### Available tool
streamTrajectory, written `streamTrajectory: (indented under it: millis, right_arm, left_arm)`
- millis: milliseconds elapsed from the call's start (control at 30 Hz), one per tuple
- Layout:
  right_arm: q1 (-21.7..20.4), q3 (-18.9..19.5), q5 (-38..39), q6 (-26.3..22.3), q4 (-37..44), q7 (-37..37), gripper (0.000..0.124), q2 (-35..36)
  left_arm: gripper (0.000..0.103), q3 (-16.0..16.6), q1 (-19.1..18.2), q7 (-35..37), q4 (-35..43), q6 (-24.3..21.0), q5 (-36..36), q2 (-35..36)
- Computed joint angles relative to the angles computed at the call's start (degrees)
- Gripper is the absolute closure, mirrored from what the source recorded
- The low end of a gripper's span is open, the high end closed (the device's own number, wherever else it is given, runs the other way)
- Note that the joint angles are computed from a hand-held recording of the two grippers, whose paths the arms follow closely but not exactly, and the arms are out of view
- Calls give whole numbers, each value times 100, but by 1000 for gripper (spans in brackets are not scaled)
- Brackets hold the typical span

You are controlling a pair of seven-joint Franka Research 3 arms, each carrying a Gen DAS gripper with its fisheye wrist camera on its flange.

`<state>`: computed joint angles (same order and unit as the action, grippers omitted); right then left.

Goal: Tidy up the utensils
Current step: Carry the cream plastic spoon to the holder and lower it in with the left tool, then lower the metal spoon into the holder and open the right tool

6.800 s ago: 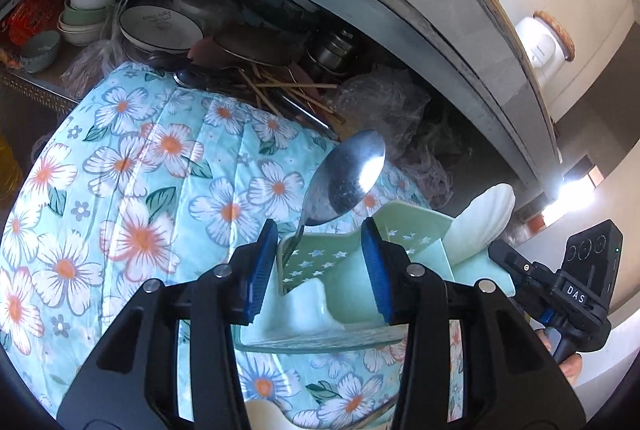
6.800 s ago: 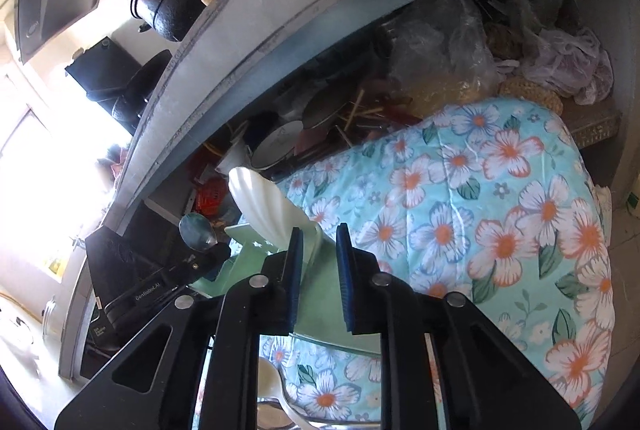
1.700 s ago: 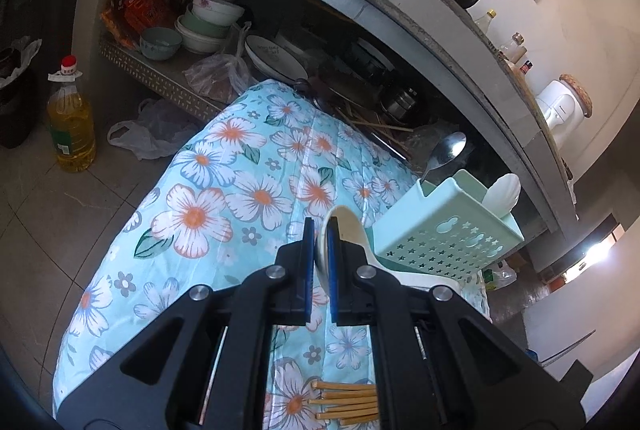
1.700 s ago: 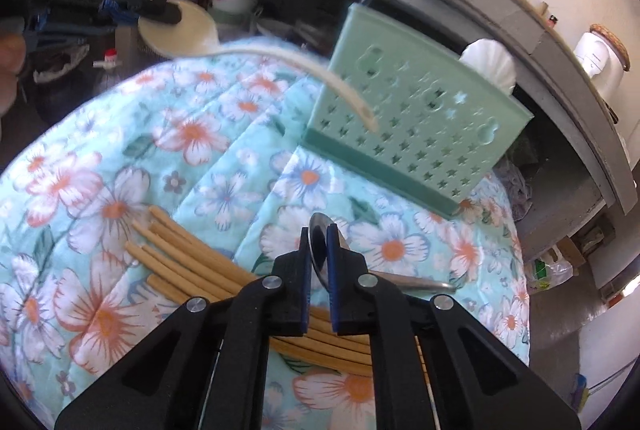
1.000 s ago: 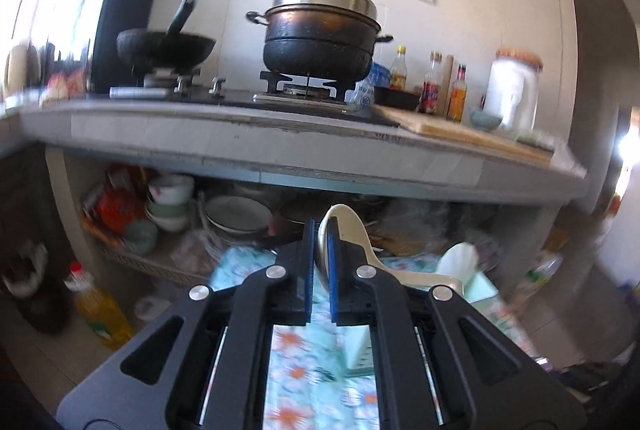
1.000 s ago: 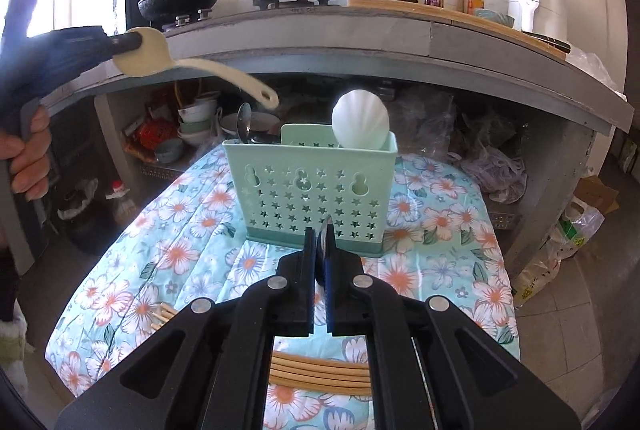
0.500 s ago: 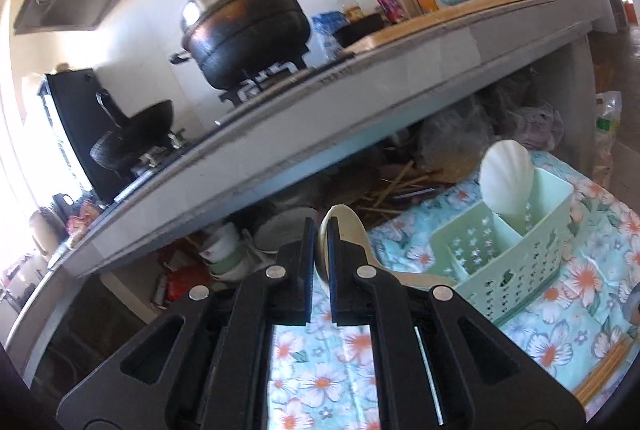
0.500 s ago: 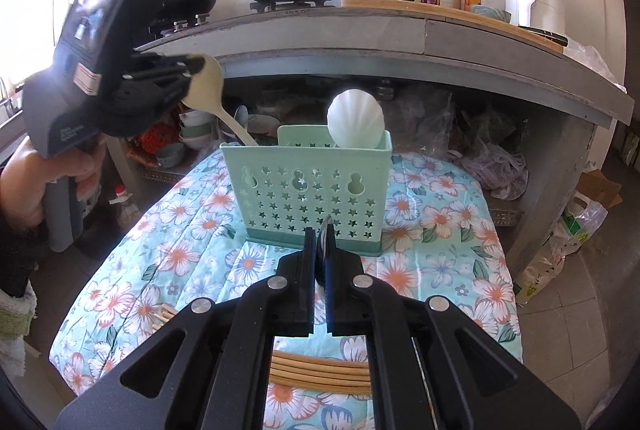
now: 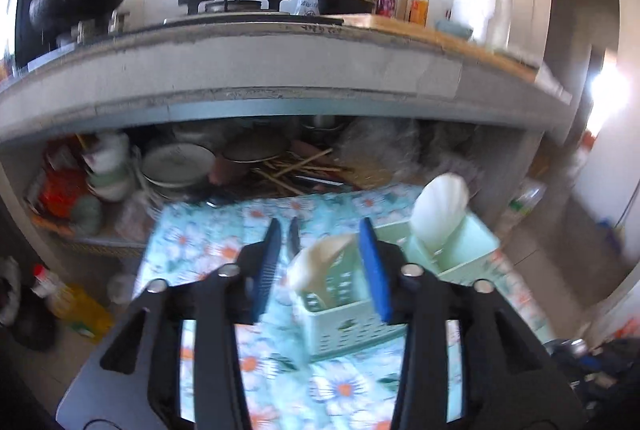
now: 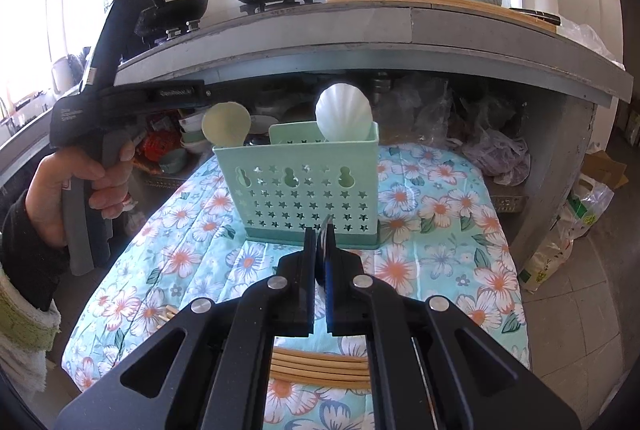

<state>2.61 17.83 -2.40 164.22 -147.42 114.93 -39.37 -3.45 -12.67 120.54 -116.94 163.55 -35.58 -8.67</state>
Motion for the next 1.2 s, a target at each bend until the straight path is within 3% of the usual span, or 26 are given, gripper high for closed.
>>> streamTrajectory:
  millis: [100,200,367,600,800,933,1200]
  right_arm:
    - [34,-47,40,24,-31,8,120,-57]
    - [111,-160,126,70,-60,-43,120,-130]
    - [568,-758,621,262,-78,-483,120,-257]
    - [1740,-2051,1665,792,361,-1715,120,-148]
    - [3650,-3532,2681,1279,1098,-2995,120,78]
    - [4173,-3969,3111,1166,1612,-3392,120,468]
    - [3933,-3985,3774,730,2012,-3617,120,1326]
  left_arm:
    - [63,169,-123,422,19,-177,-824,-50]
    - [63,173,-93,538,-47,-216,-1196,-126]
    - [63,228,-142,728,-373,-95,-1533,-415]
    - [63,459,-395,865,-988,46,-1740,-868]
    - [63,642,-581,858,-1232,180,-1638,-1016]
    - [63,779,-679,878,-1259,176,-1667,-1037]
    - [63,873,-699,945,-1295,164,-1769,-1036]
